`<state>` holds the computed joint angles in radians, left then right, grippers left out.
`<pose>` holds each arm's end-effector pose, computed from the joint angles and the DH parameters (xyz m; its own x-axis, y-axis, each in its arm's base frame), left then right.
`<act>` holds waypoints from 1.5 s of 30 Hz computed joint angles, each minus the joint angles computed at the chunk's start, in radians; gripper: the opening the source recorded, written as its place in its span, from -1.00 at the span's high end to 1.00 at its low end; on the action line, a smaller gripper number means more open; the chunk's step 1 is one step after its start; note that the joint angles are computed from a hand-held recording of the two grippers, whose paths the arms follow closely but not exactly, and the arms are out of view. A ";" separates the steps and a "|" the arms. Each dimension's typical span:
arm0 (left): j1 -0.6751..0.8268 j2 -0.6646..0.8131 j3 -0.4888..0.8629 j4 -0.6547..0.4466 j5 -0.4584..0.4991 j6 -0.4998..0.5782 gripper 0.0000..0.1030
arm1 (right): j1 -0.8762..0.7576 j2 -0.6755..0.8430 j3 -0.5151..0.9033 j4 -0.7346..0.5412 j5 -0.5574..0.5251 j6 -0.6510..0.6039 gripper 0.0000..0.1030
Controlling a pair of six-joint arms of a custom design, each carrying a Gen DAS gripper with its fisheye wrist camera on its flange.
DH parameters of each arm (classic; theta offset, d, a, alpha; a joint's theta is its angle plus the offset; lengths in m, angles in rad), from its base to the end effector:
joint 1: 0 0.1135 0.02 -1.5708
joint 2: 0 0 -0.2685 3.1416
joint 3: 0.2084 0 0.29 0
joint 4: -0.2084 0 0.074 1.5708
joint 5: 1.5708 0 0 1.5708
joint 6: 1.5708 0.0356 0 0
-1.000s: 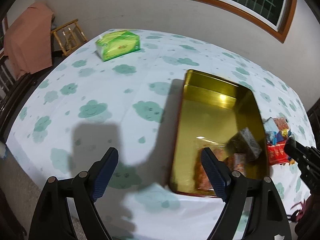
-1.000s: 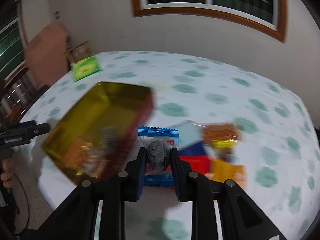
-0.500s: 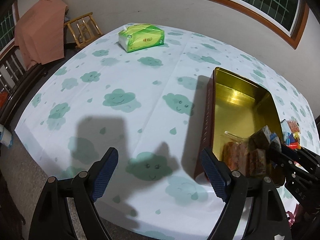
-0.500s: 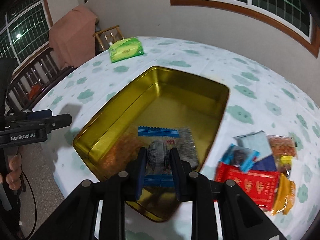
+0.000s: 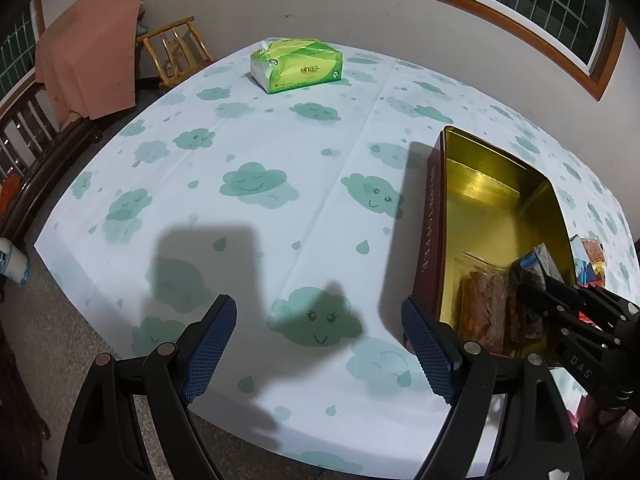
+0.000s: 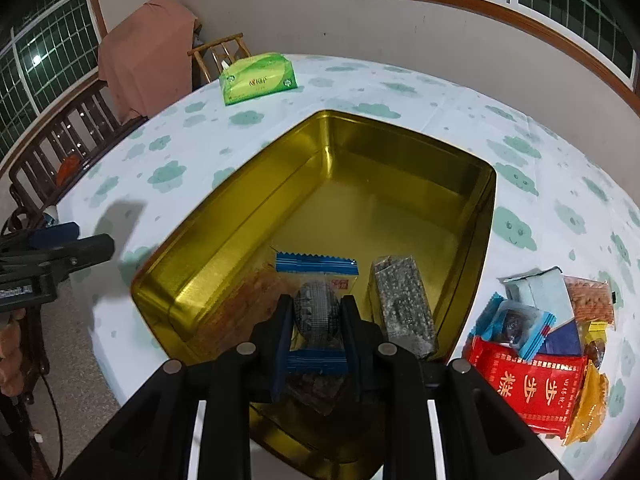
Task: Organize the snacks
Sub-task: 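Carry the blue-wrapped candy over the tin and release it with the right tool, then grasp the yellow snack bag with the right tool while the left tool moves to the red packet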
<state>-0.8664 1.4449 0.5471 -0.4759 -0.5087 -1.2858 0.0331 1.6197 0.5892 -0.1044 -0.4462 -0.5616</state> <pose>0.1626 -0.1645 0.0924 -0.7580 -0.4024 -0.5134 -0.4397 0.8966 -0.0536 0.2747 0.0245 0.0730 -0.6540 -0.5023 -0.5657 -0.6619 0.7420 0.1062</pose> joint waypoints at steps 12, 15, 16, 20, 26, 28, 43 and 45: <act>-0.021 0.052 0.048 -0.004 0.007 0.002 -0.59 | 0.005 0.016 0.006 0.008 -0.004 -0.001 0.39; -0.028 0.065 0.068 -0.011 0.001 0.008 -0.59 | -0.008 0.010 0.009 -0.008 -0.023 -0.006 0.07; -0.031 0.069 0.076 -0.012 -0.001 0.012 -0.59 | -0.015 0.001 0.006 -0.014 -0.032 -0.008 0.03; -0.042 0.090 0.112 -0.015 -0.011 0.034 -0.59 | -0.075 -0.057 -0.001 -0.065 -0.097 -0.039 0.03; -0.059 0.143 0.181 -0.011 -0.012 0.074 -0.59 | -0.272 -0.108 0.041 -0.158 -0.180 -0.114 0.00; -0.067 0.164 0.205 -0.009 -0.011 0.085 -0.59 | -0.344 -0.086 0.075 -0.170 -0.187 -0.140 -0.04; -0.123 0.354 0.464 -0.033 -0.005 0.222 -0.59 | -0.594 0.305 0.341 -0.058 -0.005 -0.142 -0.21; -0.131 0.386 0.507 -0.038 -0.004 0.248 -0.59 | -0.592 0.344 0.357 -0.047 -0.002 -0.136 -0.24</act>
